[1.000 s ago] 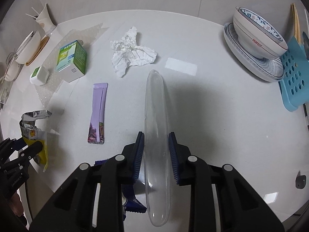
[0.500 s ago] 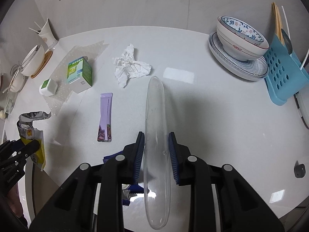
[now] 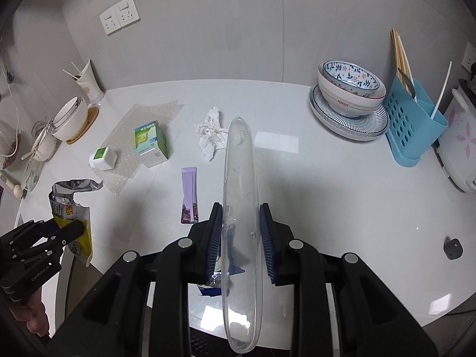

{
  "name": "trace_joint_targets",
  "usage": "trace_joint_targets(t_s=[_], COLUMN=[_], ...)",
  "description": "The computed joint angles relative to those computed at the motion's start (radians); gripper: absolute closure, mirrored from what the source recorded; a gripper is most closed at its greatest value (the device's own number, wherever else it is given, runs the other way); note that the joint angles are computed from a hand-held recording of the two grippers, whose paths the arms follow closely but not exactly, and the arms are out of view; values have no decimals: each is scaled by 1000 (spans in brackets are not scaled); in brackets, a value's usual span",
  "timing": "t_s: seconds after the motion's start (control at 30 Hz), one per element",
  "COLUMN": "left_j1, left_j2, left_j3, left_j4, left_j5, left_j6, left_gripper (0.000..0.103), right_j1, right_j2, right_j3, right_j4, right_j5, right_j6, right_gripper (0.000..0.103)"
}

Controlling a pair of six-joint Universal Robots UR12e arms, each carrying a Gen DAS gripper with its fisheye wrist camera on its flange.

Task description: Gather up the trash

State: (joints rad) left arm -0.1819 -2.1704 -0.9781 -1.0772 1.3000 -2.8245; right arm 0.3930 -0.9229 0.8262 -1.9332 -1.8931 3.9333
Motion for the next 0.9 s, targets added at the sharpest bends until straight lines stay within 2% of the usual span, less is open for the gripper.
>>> trace_joint_targets(t_s=[0.4,0.9], left_j1=[18,55], left_j2=[71,161], left_j3=[-77,-216], left_j4=[50,86], left_j5=[-44,-75], left_j6=[30,51], left_gripper=[67,68], right_j1=[56,127], right_j2=[-32,-57], right_j3=[18,61], right_j4=[-63,-129], right_j5=[-82,-99], right_j6=[14,10], right_gripper=[78,78])
